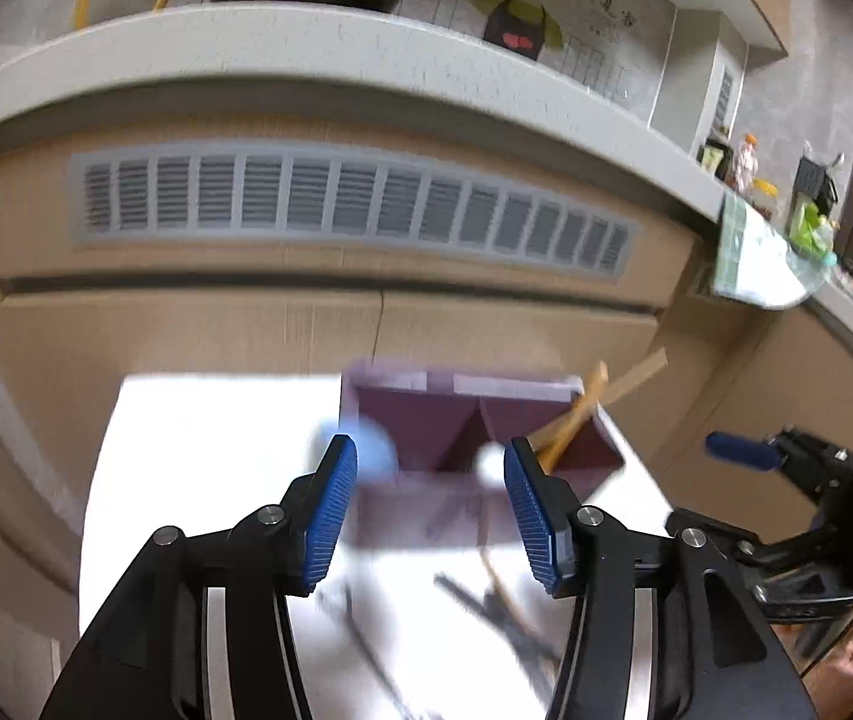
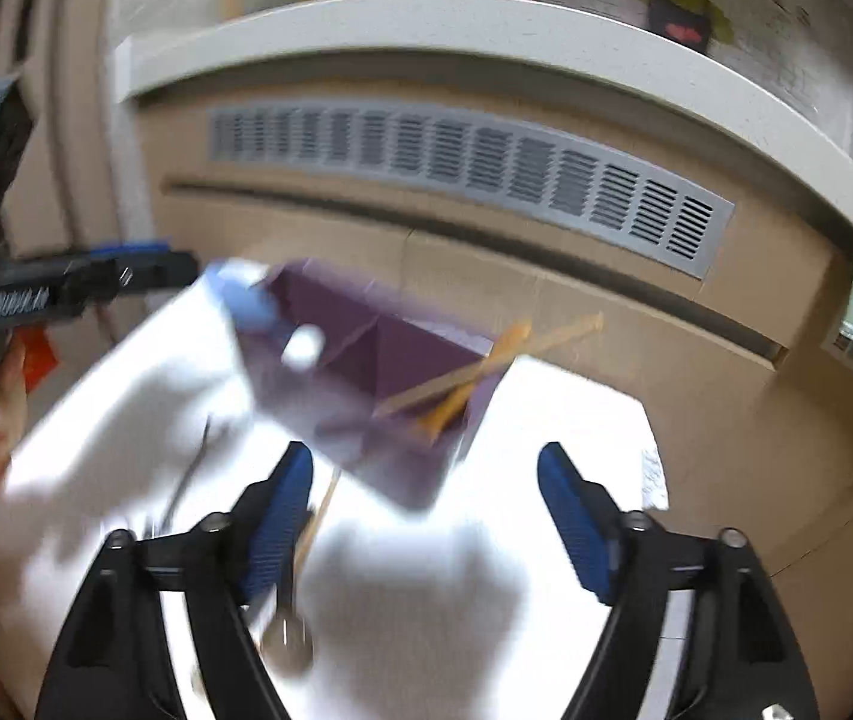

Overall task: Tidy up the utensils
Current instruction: 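Open both tools over the caddy to drop the blue spoon and chopstick, then grasp the white plastic spoon with the left tool while the right tool grasps the dark brown spoon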

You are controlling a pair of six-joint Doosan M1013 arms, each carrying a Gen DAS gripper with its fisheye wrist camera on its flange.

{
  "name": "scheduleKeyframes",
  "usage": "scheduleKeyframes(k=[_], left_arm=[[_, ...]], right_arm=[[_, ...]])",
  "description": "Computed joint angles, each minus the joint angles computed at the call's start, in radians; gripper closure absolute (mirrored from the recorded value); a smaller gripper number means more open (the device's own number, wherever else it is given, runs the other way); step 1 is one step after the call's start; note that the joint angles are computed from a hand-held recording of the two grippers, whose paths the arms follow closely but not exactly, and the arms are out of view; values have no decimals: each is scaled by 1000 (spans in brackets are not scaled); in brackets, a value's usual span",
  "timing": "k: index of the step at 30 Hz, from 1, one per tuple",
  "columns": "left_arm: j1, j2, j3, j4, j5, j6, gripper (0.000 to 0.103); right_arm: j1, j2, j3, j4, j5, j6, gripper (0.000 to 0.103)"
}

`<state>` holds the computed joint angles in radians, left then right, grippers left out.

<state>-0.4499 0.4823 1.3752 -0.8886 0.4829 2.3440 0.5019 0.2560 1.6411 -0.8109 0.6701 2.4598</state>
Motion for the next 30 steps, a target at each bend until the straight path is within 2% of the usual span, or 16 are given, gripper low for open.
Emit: scheduleKeyframes(k=[3, 6, 8, 10, 11, 15, 18, 19, 22, 24, 26, 30], left_arm=[[-6, -32, 70, 73, 0, -52, 50], [-9, -60, 136, 88, -3, -69, 50], [-9, -73, 170, 104, 8, -80, 50], [-13, -82, 193, 165, 22, -129, 50], [-14, -88, 207, 188, 30, -148, 50], [-15, -105, 248, 218, 45, -178, 50], [-20, -112, 268, 231, 36, -190, 45], [-20, -112, 270, 227, 37, -191, 42], [-16, -106, 264, 208, 48, -194, 42], [-12, -108, 266, 177, 51, -177, 42], [-10, -108, 264, 180, 51, -182, 42], [-6, -110, 269, 204, 48, -214, 39]], right_arm=[[32, -12, 31, 61, 32, -118, 25], [43, -34, 72, 259, 12, -302, 27], [47, -45, 95, 393, 12, -422, 40], [64, -47, 110, 457, 53, -497, 47], [65, -54, 122, 480, 65, -510, 47], [43, -100, 196, 669, 82, -482, 45], [49, -139, 252, 721, 74, -435, 45], [45, -150, 268, 766, 64, -447, 45], [25, -160, 302, 922, 54, -494, 46], [20, -167, 318, 936, 17, -477, 48], [10, -159, 311, 902, -2, -425, 55], [-20, -127, 286, 871, -58, -366, 57]])
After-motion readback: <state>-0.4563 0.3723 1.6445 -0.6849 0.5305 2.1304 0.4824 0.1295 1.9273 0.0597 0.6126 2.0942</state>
